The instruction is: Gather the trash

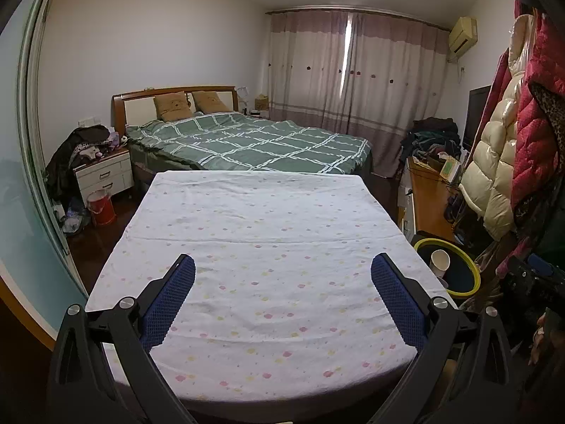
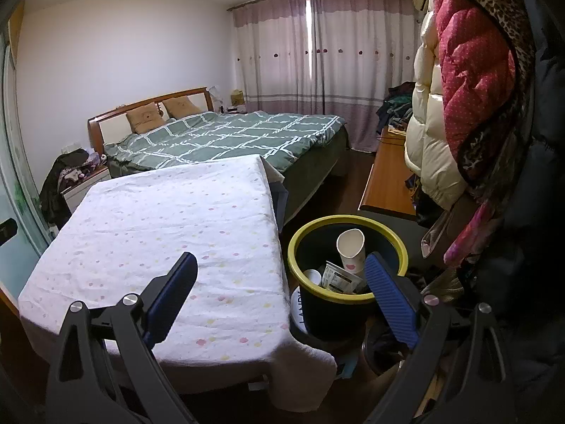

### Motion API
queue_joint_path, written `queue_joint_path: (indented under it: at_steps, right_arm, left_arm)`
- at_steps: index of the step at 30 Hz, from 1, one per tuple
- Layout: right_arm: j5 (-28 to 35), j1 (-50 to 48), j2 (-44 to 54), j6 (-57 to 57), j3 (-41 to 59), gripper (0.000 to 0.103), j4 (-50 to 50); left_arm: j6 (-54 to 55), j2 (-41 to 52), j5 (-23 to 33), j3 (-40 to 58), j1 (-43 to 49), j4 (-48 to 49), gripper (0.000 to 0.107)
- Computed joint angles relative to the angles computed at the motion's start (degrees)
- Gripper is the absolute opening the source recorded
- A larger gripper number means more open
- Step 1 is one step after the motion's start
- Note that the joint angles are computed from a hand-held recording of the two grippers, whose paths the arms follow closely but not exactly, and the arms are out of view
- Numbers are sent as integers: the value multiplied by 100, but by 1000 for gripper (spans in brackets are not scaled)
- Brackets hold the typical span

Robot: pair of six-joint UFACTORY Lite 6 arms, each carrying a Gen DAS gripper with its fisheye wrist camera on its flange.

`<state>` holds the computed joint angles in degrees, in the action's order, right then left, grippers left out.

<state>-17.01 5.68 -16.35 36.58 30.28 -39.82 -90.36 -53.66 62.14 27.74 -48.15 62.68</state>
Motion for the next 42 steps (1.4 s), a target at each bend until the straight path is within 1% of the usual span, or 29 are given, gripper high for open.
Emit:
queue_joint_path:
  at_steps: [1, 2, 8, 22, 29, 42]
  right_arm:
    - [-9, -8, 12, 24, 12, 91, -20]
    - [-10, -9, 18, 13, 20, 91, -6]
    - [41, 41, 78, -60, 89, 91, 81]
    - [4, 10, 67, -20, 84, 91, 54]
    - [-1, -5, 66, 19, 86, 91, 2]
    - [13, 8, 79, 2, 86, 91, 51]
  left_arm:
    - [21, -16, -28, -12, 24, -23, 98]
    - [-37, 207, -212, 79, 155, 21, 98]
    - [50, 366, -553, 138, 469, -70, 98]
    - [126, 315, -618, 93, 565, -57, 98]
    - [79, 304, -473, 104, 414, -59, 98]
    - [75, 301, -445, 82, 388, -72, 98]
